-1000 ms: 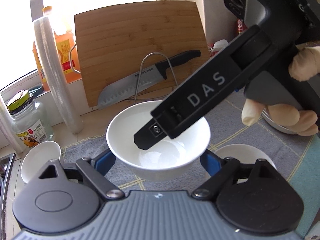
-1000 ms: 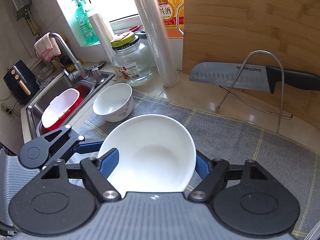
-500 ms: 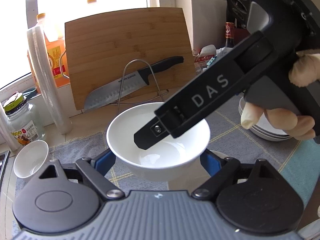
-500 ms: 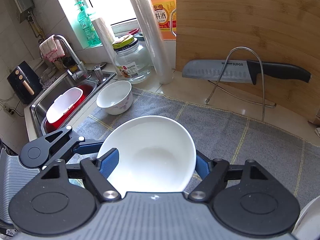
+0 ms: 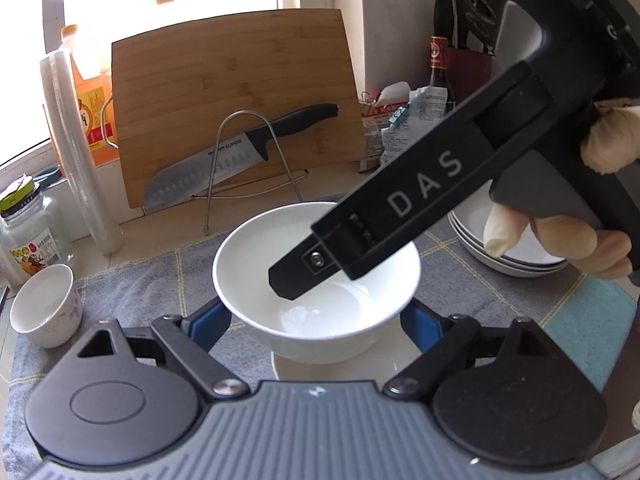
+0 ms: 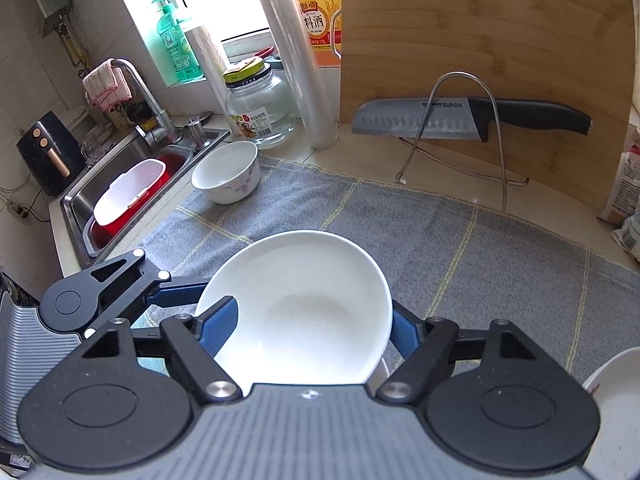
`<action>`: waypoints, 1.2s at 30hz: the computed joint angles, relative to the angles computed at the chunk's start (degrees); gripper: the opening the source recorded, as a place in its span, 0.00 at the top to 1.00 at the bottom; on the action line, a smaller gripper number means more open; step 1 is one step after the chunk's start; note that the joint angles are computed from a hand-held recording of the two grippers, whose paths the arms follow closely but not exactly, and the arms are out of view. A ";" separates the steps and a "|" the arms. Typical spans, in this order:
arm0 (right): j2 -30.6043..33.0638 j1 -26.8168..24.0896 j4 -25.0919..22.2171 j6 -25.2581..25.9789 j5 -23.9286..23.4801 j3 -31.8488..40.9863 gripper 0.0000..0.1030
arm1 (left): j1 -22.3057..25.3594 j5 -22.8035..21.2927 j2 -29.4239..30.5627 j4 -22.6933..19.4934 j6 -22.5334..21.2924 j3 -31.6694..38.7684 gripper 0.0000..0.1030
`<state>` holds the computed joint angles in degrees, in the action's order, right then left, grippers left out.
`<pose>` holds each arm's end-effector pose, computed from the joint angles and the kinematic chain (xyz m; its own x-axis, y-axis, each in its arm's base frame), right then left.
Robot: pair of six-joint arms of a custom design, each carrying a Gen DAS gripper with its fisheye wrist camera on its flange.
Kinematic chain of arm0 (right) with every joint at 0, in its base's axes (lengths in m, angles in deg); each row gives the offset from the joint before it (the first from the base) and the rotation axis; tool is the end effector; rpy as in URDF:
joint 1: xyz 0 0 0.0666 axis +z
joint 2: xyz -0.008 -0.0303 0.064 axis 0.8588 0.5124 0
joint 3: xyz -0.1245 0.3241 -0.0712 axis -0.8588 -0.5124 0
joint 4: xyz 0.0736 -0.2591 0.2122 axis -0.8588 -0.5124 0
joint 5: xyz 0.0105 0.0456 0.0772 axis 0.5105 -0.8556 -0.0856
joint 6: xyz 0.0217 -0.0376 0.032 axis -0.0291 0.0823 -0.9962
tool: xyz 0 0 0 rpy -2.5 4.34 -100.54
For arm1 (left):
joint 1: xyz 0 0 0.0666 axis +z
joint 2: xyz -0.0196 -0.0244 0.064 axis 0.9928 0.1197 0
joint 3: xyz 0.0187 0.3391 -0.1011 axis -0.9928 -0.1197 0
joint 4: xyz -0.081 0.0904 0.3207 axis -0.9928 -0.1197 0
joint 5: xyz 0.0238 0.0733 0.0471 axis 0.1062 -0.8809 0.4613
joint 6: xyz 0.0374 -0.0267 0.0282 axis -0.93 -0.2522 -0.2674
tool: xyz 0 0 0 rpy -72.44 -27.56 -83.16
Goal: Organize plates and bowls
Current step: 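Lower the held bowl into the other white bowl with the right gripper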
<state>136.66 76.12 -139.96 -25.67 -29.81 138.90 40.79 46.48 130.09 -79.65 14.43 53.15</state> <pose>0.5091 0.1726 0.5556 -0.5889 -0.4250 -0.6875 -0.7195 0.6631 0.2063 0.4035 -0.3471 0.5538 -0.5404 0.1873 -0.8203 0.2259 0.9714 0.0729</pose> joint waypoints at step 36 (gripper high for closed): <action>-6.06 -1.09 2.00 3.24 0.42 -14.47 0.19 | -1.93 1.14 1.28 -4.49 4.43 -0.46 0.12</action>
<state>130.59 75.04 -137.96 -22.43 -29.39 124.43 38.86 47.63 131.37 -84.14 18.86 52.69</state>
